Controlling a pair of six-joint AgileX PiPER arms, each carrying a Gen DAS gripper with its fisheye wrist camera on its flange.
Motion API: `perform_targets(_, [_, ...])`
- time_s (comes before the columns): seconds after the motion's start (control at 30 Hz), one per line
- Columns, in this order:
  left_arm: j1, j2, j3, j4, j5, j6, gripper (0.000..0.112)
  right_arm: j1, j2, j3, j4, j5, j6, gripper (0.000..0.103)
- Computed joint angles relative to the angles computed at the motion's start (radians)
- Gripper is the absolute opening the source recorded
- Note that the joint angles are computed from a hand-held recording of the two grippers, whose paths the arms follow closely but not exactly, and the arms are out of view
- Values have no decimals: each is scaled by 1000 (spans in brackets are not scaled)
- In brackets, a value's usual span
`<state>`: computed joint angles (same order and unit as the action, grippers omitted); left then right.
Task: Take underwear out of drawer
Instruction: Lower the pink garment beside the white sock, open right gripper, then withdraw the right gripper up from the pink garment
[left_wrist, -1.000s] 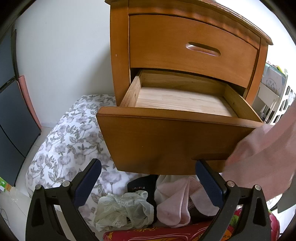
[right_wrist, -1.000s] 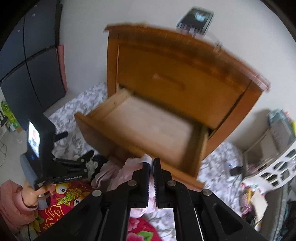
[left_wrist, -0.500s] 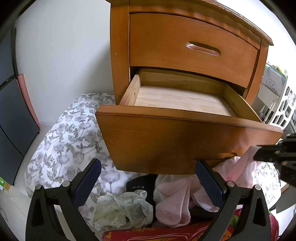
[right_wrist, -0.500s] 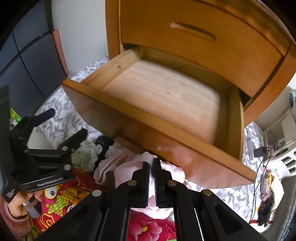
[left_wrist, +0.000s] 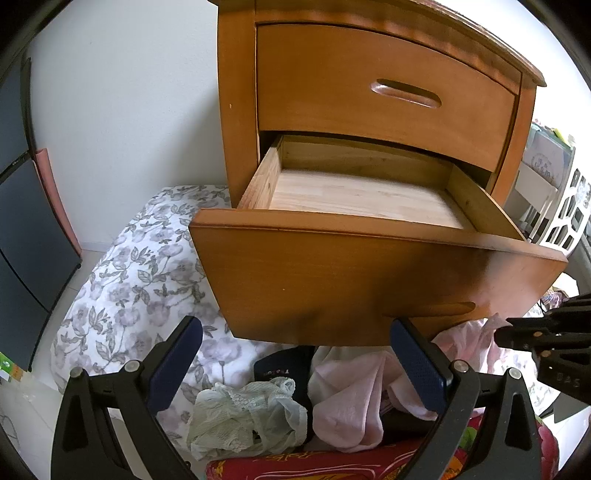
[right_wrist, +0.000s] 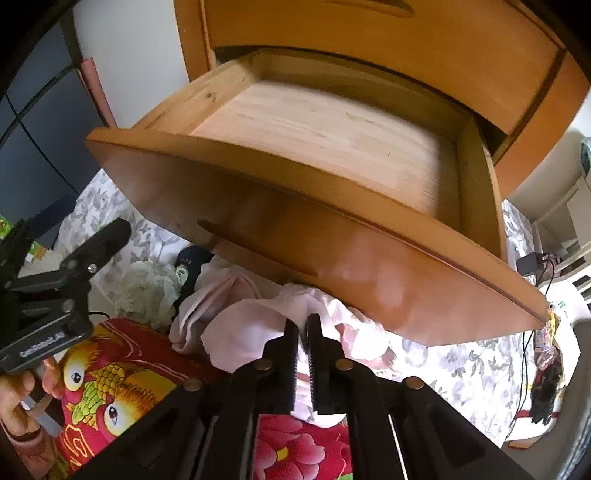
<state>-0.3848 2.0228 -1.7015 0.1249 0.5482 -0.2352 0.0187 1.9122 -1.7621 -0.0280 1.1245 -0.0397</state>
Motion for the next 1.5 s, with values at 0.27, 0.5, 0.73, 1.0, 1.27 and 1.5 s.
perform_targets(0.27, [-9, 0, -5, 35, 15, -30, 101, -27, -79, 98, 47, -64, 6, 55])
perform_targets(0.5, [-18, 7, -20, 60, 33, -44, 101, -48, -110, 190, 77, -144, 51, 79])
perform_targets(0.73, [-16, 10, -24, 64, 33, -50, 101, -52, -146, 293, 64, -234, 140, 103])
perform_targets(1.0, [5, -37, 44, -43, -44, 34, 101, -39, -238, 436, 32, -373, 237, 103])
perform_targets(1.27, [1, -89, 116, -64, -93, 35, 101, -17, -325, 539, -78, -478, 369, 103])
perform_targets(1.5, [-36, -113, 145, 41, -89, -22, 101, 9, -373, 588, -171, -516, 460, 103])
